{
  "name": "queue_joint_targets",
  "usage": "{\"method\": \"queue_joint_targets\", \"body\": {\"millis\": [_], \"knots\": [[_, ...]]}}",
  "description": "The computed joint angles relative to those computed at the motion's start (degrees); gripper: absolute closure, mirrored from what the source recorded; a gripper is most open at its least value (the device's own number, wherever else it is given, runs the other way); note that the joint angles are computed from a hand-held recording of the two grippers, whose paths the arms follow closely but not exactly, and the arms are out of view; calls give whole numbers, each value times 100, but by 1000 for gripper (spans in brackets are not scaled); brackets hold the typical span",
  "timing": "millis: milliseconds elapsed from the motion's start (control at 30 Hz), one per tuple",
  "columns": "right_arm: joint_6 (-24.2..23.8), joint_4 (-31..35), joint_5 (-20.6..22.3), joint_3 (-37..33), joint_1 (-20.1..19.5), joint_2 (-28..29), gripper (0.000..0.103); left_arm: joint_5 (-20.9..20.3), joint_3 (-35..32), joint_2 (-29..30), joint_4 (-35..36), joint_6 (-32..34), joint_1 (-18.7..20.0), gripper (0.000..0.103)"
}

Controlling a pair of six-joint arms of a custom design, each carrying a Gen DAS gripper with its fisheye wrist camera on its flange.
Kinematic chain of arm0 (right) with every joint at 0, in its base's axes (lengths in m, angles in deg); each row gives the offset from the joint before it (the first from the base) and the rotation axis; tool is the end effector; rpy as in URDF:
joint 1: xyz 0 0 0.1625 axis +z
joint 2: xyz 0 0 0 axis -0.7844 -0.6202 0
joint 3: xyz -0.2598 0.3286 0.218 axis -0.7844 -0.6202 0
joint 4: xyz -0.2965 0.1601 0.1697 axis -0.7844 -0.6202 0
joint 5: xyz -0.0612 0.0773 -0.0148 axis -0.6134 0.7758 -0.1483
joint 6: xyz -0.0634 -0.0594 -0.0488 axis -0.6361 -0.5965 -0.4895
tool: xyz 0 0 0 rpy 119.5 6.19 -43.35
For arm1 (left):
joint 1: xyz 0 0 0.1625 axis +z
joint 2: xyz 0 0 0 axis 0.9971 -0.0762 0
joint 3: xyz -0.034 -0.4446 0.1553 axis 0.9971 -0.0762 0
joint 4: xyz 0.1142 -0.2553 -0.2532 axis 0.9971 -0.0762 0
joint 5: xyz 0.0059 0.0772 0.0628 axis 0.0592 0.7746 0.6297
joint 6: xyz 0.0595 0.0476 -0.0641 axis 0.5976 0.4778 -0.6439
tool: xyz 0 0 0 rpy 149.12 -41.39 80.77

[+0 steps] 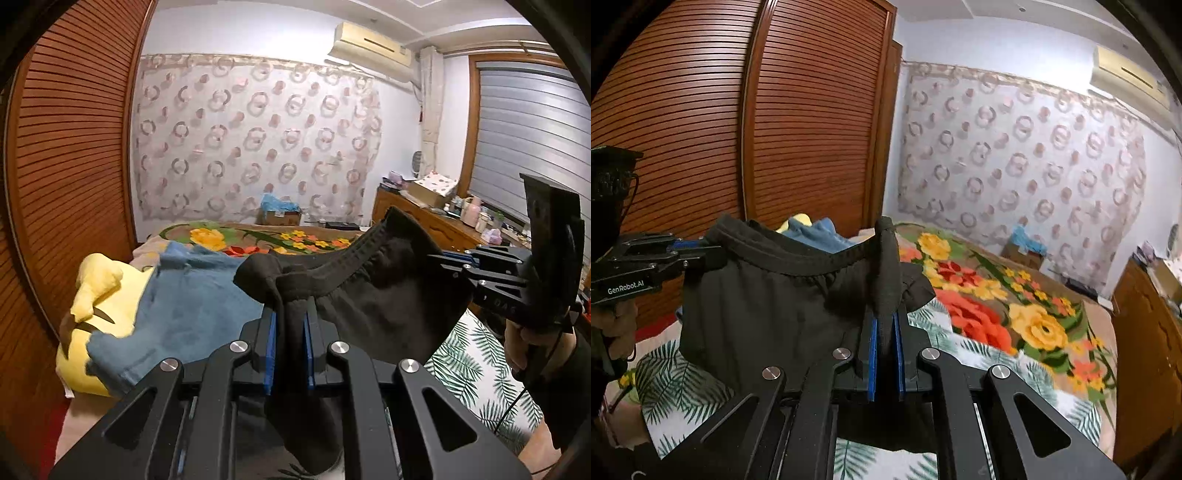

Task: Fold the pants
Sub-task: 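Lift the folded black pants with both grippers toward the jeans stack, then lower the folded pants onto the blue jeans stack with both grippers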

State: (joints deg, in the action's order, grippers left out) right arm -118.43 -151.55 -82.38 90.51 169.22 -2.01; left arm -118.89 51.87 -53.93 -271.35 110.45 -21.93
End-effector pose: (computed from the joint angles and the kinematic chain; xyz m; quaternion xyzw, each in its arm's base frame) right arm 0.4189 -0.5956 0.1177 0.4478 -0.7540 0.4180 0.2374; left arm -0.0711 -0.5471 0.3996 0.2767 0.8262 -0.4469 0.2027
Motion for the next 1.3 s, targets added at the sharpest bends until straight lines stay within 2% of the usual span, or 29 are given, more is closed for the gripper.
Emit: {"method": "queue_joint_targets", "body": {"millis": [500, 700, 867, 967, 1167, 1300], "knots": [[-811, 1002, 699, -1362, -158, 414, 95, 242, -261, 94, -586, 13, 165, 89], [-1040, 1754, 908, -2372, -222, 872, 95, 443, -198, 160, -930, -54, 292, 89], [-1313, 2547, 1066, -3326, -289, 1339, 95, 703, -215, 228, -847, -292, 467, 89], [-1296, 2847, 972, -3770, -309, 1588, 95, 766, -197, 203, -775, -483, 523, 89], [-1158, 3408, 1128, -4375, -336, 1836, 95, 931, -70, 142, -741, -495, 503, 89], [-1091, 3626, 1037, -4659, -334, 1963, 95, 984, -40, 125, -708, -619, 540, 85]]}}
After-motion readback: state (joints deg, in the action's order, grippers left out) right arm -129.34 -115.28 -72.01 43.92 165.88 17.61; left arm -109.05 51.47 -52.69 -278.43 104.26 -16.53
